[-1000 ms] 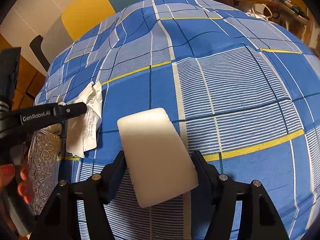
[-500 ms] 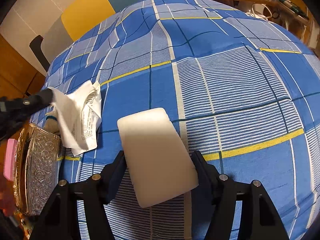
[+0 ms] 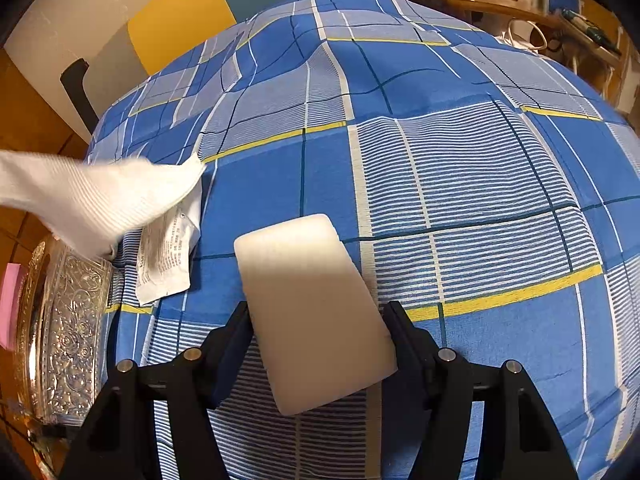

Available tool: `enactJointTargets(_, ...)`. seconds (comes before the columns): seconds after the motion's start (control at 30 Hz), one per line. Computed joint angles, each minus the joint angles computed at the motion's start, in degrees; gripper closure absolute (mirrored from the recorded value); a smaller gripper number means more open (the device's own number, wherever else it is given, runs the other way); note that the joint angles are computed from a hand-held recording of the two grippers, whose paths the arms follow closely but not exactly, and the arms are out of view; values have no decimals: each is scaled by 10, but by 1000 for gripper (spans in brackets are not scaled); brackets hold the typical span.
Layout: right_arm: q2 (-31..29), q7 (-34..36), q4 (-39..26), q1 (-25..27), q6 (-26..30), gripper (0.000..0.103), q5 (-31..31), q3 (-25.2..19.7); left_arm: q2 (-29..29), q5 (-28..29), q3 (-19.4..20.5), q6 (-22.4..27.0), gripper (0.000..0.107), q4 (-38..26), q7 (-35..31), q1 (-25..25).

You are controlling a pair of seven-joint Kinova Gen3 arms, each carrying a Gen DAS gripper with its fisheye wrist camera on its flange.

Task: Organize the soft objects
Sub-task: 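Lift the white napkin with the left tool toward the gold tray, then lower the napkin into the gold tray with the left tool while the right tool lowers the sponge there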

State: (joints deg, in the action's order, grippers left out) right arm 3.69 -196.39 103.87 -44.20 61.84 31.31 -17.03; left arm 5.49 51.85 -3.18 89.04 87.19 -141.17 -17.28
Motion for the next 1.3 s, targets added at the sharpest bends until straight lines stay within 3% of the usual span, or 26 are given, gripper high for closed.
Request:
enactJointTargets(0.3, 13, 5, -12, -12, 23, 36, 7, -1, 9, 97, -35, 130, 103, -72, -4, -85)
enactJointTargets(0.5, 29, 19, -28, -26, 50, 36, 11, 2, 44, 178, -51, 219, 103, -148, 14, -183)
enactJointTargets(0.7, 50, 36, -52, -47, 87, 37, 17, 10, 90, 231, -42, 259, 103, -233, 44, -287)
enactJointTargets(0.83, 36, -8, -34, -63, 66, 40, 51, 8, 131, 250, -32, 265, 103, -285, 61, -352)
enactJointTargets(1.0, 62, -14, -73, -105, 132, 40, 101, -3, 183, 221, -16, 265, 103, -334, 53, -402)
enactJointTargets(1.3, 91, -110, -140, -207, 263, 40, 174, -6, 248, 113, 10, 253, 103, -331, 29, -443)
